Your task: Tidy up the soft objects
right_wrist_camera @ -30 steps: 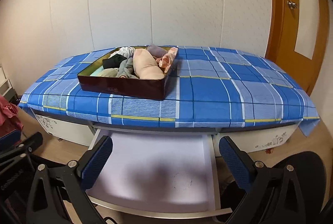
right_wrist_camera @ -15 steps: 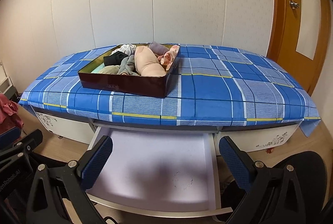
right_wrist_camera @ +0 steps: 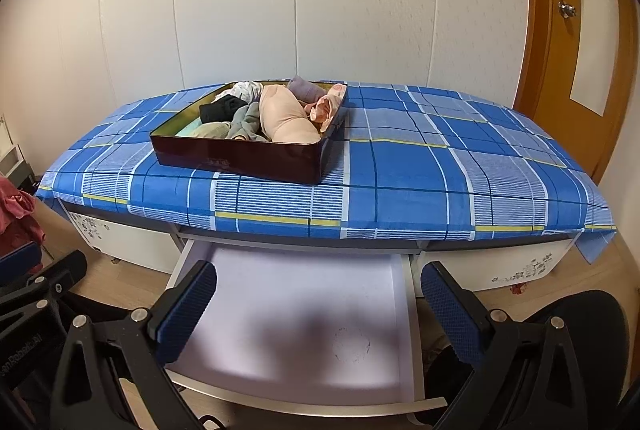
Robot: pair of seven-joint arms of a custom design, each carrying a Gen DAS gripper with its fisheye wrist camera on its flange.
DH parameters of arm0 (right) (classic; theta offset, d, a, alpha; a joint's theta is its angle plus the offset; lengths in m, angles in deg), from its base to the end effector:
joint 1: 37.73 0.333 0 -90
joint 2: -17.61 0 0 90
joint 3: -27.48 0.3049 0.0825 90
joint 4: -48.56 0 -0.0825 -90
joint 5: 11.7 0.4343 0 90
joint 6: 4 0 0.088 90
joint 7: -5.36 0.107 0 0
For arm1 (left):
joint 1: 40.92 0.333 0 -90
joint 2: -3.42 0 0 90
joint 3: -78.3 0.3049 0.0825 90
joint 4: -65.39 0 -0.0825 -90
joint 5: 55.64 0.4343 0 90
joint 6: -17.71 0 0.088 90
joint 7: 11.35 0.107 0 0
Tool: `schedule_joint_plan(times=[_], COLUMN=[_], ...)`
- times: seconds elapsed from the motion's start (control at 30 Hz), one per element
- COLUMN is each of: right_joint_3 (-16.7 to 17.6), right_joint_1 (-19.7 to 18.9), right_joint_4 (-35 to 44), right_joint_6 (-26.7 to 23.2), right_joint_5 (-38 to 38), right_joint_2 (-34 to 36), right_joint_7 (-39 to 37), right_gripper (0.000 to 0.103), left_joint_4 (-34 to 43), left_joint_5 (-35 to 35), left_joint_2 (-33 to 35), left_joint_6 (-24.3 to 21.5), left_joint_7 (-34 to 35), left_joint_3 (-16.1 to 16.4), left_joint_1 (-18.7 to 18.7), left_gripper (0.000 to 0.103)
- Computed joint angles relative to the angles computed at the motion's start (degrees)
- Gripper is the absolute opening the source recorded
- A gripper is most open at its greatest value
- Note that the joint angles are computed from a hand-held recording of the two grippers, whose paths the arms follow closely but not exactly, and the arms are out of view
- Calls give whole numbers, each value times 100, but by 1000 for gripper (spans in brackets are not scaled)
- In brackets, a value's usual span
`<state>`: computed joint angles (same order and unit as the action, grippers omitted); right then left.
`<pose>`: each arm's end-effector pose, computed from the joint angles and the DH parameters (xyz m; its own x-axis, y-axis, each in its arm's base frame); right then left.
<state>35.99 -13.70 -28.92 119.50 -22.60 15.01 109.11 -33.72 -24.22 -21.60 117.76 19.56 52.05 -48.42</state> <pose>0.5123 0.3216 0.8300 0.3529 -0.9356 0.0079 -0.6022 -0.2336 -0.7634 0.3907 -0.2839 0.7795 0.4558 -0.8894 -0.0351 -0.6049 -0.2806 -0.7452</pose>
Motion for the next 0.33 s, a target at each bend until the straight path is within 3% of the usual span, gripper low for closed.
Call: schedule_joint_plan(times=[0.33], right_joint_3=[3], right_joint_1=[13], right_joint_4=[66], right_joint_6=[-111], right_joint_5=[50], right_joint_2=[63], right_joint_7=[-54], right_gripper=[103], left_joint_4=[32], left_joint_5=[50], left_joint_2=[78], left_joint_6=[-150], left_joint_7=[-49], left_joint_3=[0], left_joint_1=[-13], left_gripper=[65])
